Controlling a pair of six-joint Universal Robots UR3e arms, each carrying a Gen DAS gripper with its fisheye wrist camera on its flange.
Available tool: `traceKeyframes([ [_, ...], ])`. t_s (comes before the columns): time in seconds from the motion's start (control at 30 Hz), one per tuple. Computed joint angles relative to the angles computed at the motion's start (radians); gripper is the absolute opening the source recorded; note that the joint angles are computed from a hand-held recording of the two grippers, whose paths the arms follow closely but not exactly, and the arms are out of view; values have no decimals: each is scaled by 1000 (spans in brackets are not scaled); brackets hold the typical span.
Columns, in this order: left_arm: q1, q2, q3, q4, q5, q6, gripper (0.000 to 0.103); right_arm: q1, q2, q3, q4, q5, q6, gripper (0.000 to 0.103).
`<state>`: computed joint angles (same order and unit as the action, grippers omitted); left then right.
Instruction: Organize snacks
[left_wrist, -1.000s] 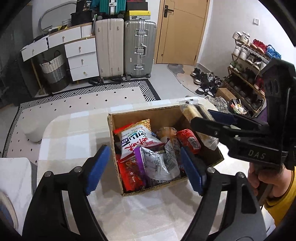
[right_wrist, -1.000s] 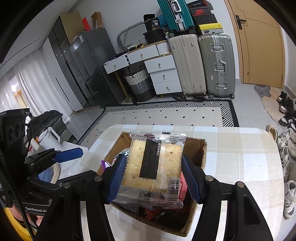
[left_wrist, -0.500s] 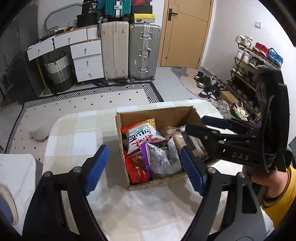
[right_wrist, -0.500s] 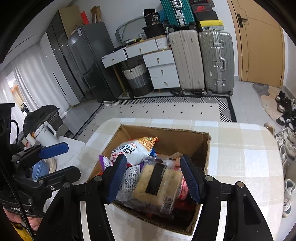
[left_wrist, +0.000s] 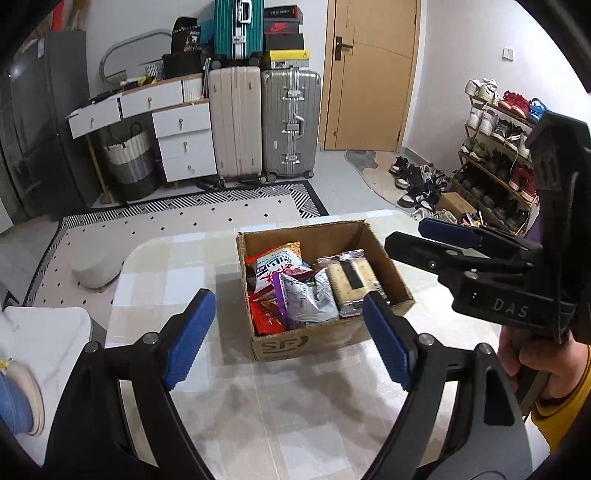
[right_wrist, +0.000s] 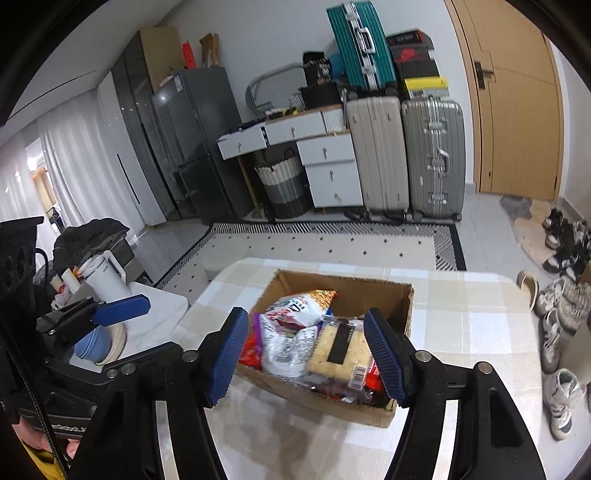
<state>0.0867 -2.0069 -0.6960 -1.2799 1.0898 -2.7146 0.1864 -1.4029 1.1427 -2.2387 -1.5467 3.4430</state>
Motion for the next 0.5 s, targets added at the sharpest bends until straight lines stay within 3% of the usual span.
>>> traceKeyframes([
  [0.1, 23, 95, -78, 8, -21, 0, 81, 37, -39, -7, 6, -44, 4, 75],
  [0.27, 96, 291, -210, 3, -89, 17, 85, 130, -88, -58, 23, -140, 13, 77],
  [0.3, 115, 331, -236, -3, -105, 23, 86, 158, -92, -83, 30, -170, 17, 83],
  [0.37, 161, 421, -288, -16, -145, 36, 90, 203, -116, -84, 21, -218, 21, 89],
  [0.43, 221, 516, -338, -26, -190, 46, 102, 275, -129, -100, 8, -295, 21, 90],
  [0.5, 329, 642, -422, -40, -294, 81, 102, 337, -138, -107, 1, -352, 21, 92],
])
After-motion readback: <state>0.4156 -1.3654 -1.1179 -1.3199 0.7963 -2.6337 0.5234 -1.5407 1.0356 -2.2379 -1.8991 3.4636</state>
